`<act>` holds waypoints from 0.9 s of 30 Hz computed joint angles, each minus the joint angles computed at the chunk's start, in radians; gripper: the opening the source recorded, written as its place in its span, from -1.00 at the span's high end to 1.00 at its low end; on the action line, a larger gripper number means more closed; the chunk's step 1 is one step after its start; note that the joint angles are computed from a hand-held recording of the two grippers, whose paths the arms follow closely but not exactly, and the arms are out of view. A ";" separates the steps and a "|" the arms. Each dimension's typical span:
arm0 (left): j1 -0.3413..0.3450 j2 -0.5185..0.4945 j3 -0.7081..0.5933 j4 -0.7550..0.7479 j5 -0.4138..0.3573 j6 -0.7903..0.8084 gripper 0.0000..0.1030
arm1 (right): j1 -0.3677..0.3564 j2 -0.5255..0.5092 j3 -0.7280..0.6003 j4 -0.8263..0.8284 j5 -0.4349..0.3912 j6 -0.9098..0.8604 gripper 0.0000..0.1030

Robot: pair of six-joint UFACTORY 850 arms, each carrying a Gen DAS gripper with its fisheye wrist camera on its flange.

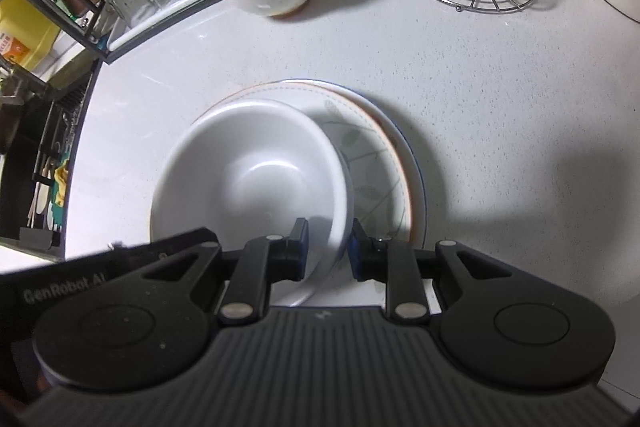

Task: Organize plates and bowls
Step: 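Carry the nested bowls onto the plate stack and lower them, then open the left gripper to release the bowls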

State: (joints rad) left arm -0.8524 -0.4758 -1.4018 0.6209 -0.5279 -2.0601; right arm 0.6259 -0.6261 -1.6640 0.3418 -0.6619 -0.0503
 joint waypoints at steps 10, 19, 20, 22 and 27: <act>-0.038 0.030 -0.013 0.046 -0.129 -0.065 0.05 | -0.016 0.043 0.020 0.006 0.069 -0.015 -0.05; -0.128 0.029 -0.137 0.142 -0.432 -0.067 -0.36 | -0.052 0.146 0.081 0.153 0.141 -0.207 -0.05; -0.141 0.022 -0.158 0.150 -0.475 -0.066 -0.43 | -0.057 0.164 0.094 0.186 0.153 -0.252 -0.06; -0.169 0.014 -0.195 0.172 -0.555 -0.073 -0.51 | -0.067 0.198 0.120 0.244 0.177 -0.334 -0.19; -0.235 -0.029 -0.304 0.204 -0.742 -0.053 -0.81 | -0.101 0.304 0.224 0.522 0.232 -0.669 -0.67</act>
